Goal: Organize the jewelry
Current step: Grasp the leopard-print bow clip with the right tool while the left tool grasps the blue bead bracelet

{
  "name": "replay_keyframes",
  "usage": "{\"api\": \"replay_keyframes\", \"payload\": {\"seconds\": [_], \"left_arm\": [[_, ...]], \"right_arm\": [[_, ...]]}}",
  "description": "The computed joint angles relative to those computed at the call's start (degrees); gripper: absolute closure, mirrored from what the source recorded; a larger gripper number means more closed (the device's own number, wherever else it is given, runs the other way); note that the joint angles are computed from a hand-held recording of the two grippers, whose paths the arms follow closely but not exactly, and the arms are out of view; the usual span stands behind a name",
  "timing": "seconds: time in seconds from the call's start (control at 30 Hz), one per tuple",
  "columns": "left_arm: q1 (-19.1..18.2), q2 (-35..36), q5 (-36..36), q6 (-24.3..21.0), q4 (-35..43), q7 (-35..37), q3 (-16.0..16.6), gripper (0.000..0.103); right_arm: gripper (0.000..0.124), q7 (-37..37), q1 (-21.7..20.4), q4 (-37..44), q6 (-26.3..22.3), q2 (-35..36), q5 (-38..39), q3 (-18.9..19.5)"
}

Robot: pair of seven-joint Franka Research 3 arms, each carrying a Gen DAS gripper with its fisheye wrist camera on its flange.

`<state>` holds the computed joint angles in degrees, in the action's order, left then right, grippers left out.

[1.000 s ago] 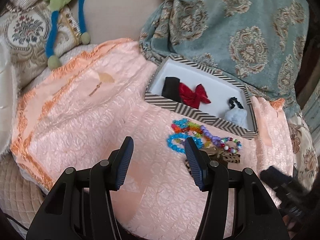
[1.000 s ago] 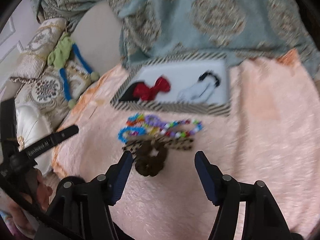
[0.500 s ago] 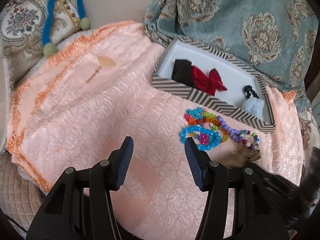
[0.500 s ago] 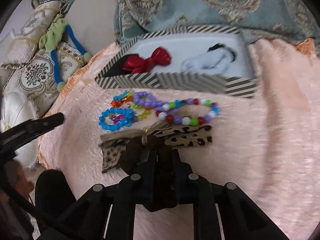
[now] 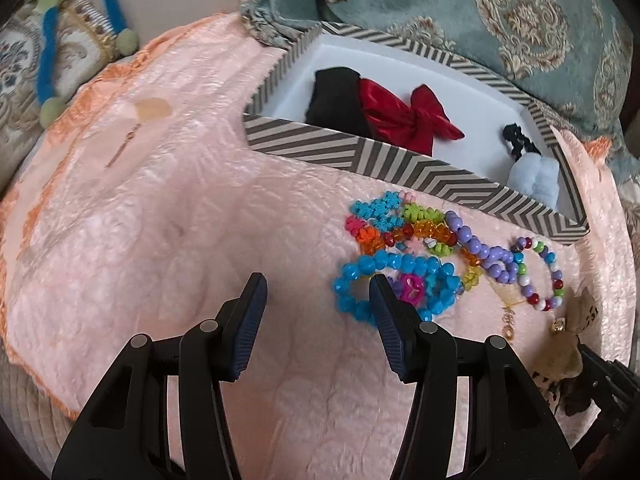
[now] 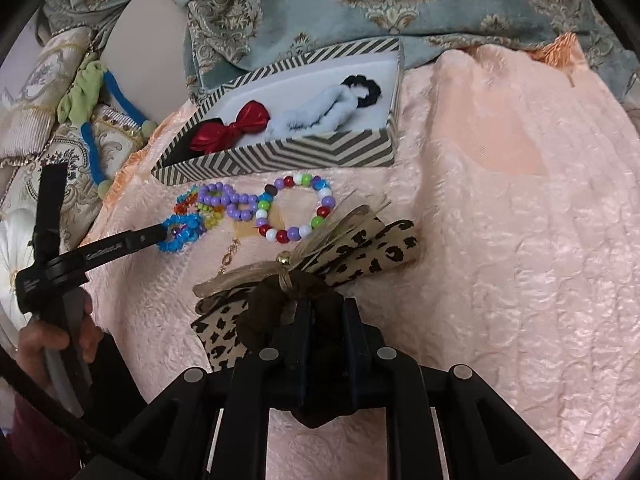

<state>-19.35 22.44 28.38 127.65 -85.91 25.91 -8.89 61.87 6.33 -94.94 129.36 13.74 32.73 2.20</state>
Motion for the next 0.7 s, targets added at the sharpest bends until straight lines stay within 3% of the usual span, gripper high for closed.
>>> {"api": "replay_keyframes", "payload": {"seconds": [0.03, 0.07, 0.2, 0.27, 0.47, 0.6, 0.7], "left_arm": [[0.18, -0.05, 0.01, 0.99, -0.54, 0.05, -0.01, 0.058], [0.28, -0.28, 0.19, 2.11, -1.25, 0.00, 0.01, 0.076], [1.25, -1.65, -0.85, 5.29, -3.73, 1.76, -0.56, 0.096], [2.75, -3.59, -3.97, 8.98, -6.66, 2.58, -1.30, 0.095], [3.26, -8.62, -3.98, 13.38, -11.01, 1.57, -1.27, 0.096], [3.55, -11.42, -3.48, 14.51, -12.66, 0.54, -1.50, 0.096], [3.23, -12.76, -1.22, 12.95, -12.30, -0.70, -1.54, 0.096]], "right_arm": [[0.110, -0.57, -0.11, -0.20, 0.37, 0.01, 0.64, 0.13], [0.110, -1.02, -0.20, -0.23, 0.55, 0.03, 1.21, 0.24], [0.110, -1.22, -0.34, -0.96, 2.24, -0.35, 2.77, 0.22], [0.110, -1.43, -0.42, -1.31, 2.67, -0.87, 3.25, 0.22], [0.110, -3.21, -0.52, -1.87, 3.72, -3.25, 6.10, 0.31], [0.110, -4.23, -0.40, -2.19, 4.11, -4.81, 7.68, 0.18], [0.110, -4.87, -0.13, -1.90, 4.54, -5.58, 8.66, 0.10]]}}
